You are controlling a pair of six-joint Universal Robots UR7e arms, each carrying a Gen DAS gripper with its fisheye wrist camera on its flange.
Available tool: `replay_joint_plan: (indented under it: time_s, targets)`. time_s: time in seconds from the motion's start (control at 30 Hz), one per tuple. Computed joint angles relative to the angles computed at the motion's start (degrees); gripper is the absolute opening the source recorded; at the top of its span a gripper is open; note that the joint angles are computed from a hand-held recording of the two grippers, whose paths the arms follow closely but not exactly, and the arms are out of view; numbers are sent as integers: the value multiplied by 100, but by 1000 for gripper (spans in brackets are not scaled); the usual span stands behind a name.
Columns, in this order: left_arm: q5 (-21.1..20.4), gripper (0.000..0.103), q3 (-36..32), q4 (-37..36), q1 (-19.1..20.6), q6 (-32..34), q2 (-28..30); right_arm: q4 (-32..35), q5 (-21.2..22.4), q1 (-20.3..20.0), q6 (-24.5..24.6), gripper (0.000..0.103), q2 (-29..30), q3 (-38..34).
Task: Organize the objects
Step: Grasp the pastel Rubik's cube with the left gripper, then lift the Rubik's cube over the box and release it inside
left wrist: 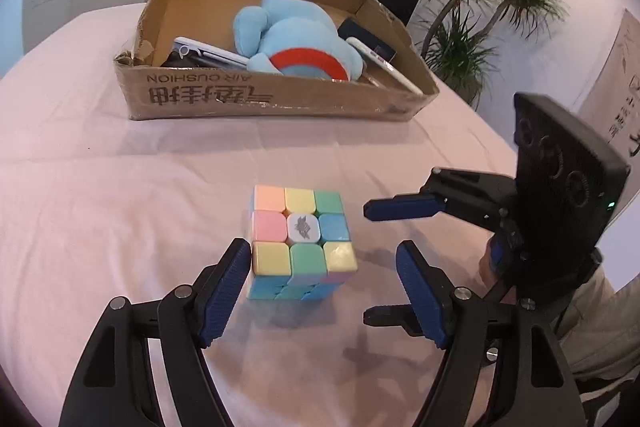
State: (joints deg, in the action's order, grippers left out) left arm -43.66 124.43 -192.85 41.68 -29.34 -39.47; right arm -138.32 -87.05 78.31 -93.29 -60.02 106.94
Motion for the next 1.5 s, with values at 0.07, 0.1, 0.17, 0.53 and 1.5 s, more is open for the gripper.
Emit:
replay_joint_plan:
  time_s: [0.07, 0.1, 0.17, 0.53, 1.5]
  targets:
    - [83, 74, -43, 39, -19, -86, 21, -181, -30, 89, -59, 74, 34, 80]
    - [183, 74, -47, 102, -40, -162, 10, -290, -54, 115, -131, 75, 66, 117]
    - [350, 74, -135, 427, -44, -275, -7, -450, -154, 195, -300, 77, 157, 153]
    - [320, 58, -189, 581, 46, -120, 46, -712, -487, 340, -520, 57, 430, 48]
    - [112, 58, -190, 699, 117, -50, 121, -763, -700, 379, -298, 55, 434, 138]
